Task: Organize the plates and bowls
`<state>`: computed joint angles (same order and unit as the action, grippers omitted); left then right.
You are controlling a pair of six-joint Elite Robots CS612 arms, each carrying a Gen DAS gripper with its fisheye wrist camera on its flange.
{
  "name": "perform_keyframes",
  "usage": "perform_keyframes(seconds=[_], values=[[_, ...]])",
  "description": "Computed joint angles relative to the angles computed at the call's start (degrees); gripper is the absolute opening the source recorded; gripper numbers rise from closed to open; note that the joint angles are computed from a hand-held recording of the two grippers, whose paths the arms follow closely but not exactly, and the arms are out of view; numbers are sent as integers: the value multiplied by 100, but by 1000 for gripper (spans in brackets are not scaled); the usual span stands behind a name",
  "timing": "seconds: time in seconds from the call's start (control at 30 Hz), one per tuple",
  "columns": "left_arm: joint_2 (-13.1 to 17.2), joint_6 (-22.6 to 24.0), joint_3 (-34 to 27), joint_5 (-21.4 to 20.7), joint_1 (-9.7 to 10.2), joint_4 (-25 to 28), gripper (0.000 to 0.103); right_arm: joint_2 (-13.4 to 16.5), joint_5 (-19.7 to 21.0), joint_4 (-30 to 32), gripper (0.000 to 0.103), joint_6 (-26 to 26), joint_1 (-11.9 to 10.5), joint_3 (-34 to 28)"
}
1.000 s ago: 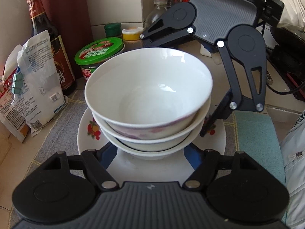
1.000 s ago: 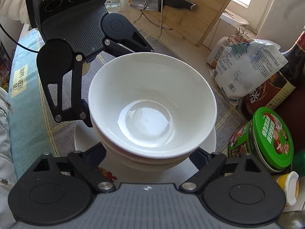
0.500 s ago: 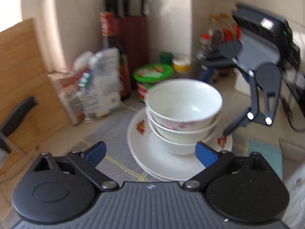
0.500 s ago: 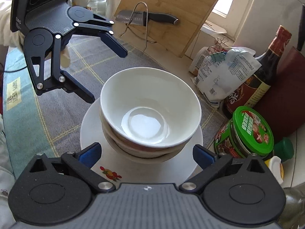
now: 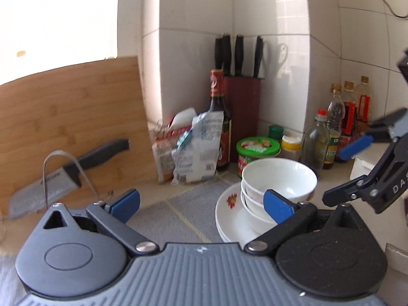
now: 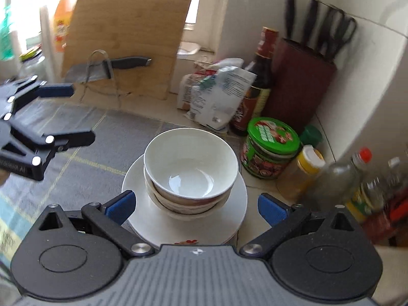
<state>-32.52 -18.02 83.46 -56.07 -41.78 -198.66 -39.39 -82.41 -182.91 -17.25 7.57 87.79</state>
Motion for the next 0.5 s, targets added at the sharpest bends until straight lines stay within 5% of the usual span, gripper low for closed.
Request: perform_keyframes(seconds=[0.17,0.3,0.5], values=[[-346,-683,339,88,-110,749,102,-24,-1185,-246,103,1473,324,244],[-535,-874,519,28,-158,1117,102,-130,-1339,-334,103,2155,416,482],[-680,-961,693,7,-205,1246,102,-249,-1654,-391,103,2461,512,686]])
